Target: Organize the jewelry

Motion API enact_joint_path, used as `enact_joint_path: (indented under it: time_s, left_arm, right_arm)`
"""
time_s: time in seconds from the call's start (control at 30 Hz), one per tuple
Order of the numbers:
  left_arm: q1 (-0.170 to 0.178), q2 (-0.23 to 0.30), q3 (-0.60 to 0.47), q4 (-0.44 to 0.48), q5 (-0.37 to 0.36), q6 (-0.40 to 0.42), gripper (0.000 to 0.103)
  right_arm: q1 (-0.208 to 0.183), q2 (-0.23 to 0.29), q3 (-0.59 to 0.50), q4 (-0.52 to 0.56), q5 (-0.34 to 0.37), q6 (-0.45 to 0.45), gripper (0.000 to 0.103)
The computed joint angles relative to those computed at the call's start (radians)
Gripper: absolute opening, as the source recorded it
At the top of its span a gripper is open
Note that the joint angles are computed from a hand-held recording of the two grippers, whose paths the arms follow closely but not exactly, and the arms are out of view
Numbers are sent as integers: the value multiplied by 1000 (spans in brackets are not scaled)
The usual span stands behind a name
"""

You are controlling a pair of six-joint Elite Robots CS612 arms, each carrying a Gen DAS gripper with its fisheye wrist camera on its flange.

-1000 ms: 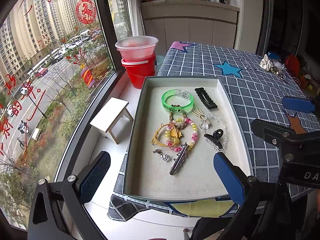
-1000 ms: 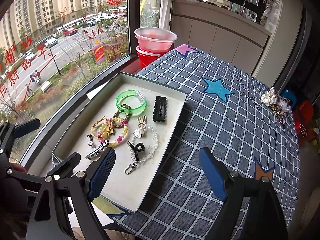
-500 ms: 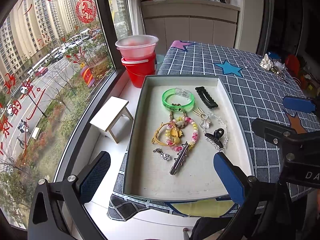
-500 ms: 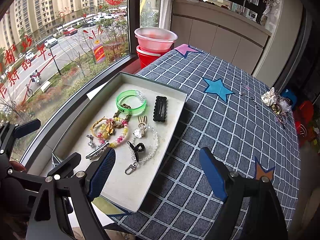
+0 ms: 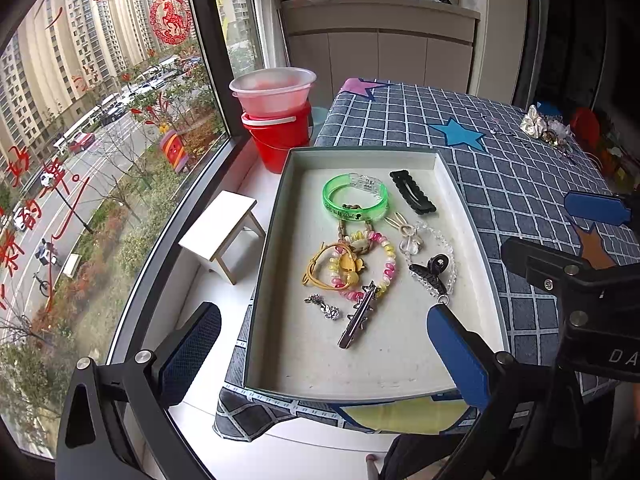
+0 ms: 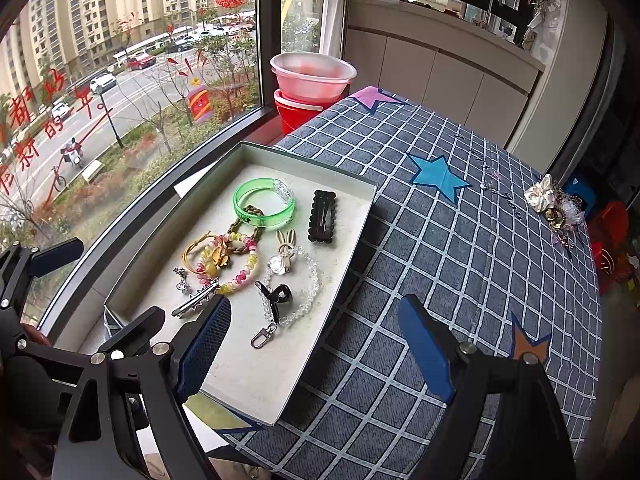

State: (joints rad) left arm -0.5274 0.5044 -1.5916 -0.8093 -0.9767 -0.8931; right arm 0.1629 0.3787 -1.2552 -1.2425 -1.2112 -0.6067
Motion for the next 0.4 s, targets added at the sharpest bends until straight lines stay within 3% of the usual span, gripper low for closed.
enact_joint_path:
  time_s: [0.4]
  left_arm:
    - [2, -1, 9, 0, -9, 9, 103]
  right_arm:
    - [1, 3, 1, 8, 2, -7, 87]
